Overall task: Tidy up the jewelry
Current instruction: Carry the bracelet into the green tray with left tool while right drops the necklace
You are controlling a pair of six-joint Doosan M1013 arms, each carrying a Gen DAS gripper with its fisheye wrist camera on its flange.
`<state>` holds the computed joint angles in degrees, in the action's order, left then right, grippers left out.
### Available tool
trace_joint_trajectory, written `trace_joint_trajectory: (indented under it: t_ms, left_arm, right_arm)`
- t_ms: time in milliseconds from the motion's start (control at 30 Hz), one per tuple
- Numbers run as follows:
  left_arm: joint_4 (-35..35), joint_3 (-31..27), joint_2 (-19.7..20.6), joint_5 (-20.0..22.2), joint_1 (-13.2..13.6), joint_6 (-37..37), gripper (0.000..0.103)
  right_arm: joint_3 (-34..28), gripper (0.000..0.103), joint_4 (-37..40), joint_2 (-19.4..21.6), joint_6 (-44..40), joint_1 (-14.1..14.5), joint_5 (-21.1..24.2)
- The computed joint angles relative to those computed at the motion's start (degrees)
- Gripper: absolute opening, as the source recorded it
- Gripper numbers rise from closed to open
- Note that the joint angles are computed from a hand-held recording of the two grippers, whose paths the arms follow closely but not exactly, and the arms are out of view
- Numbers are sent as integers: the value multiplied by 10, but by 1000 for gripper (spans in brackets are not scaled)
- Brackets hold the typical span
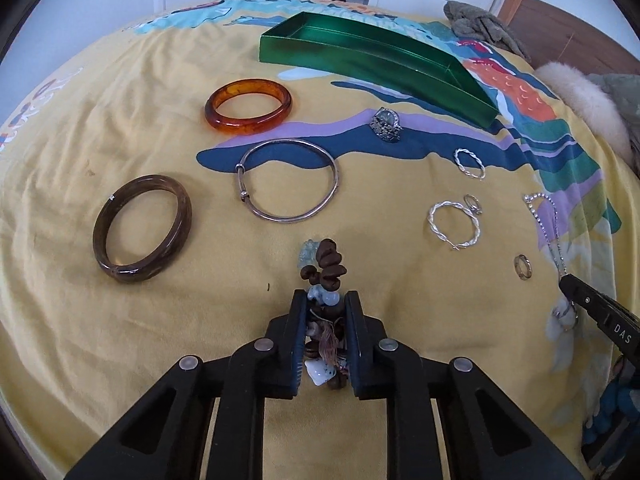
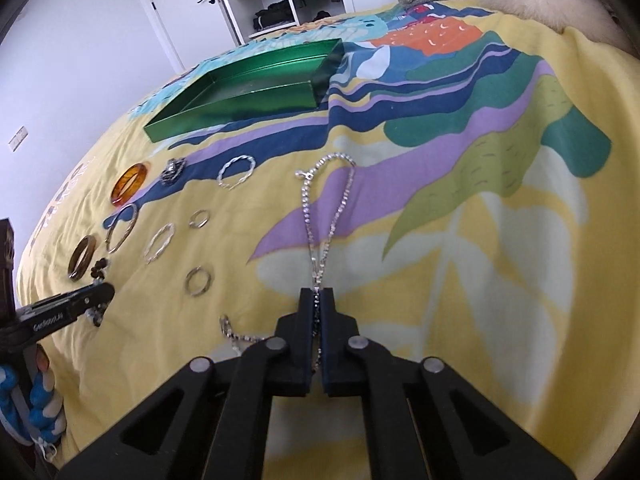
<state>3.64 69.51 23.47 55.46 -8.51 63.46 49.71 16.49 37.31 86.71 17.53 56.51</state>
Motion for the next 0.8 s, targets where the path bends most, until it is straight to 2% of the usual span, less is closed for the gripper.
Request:
trace_joint_trajectory:
  t_ms: [267, 467, 633, 800]
  left_arm:
    - [6, 21, -33, -38, -5, 7, 18]
    - [-1, 10, -48, -73, 0, 22, 18]
    - [-2, -38, -36, -79, 10, 35, 18]
    - [2, -128, 3, -64, 24, 45, 18]
  right_arm:
    - [70, 3, 22, -59, -39, 2, -54]
    - [71, 2, 22, -81, -55, 7, -83]
    - [24, 2, 15, -71, -73, 15, -85]
    - [-91, 2, -1, -23, -75, 23, -71]
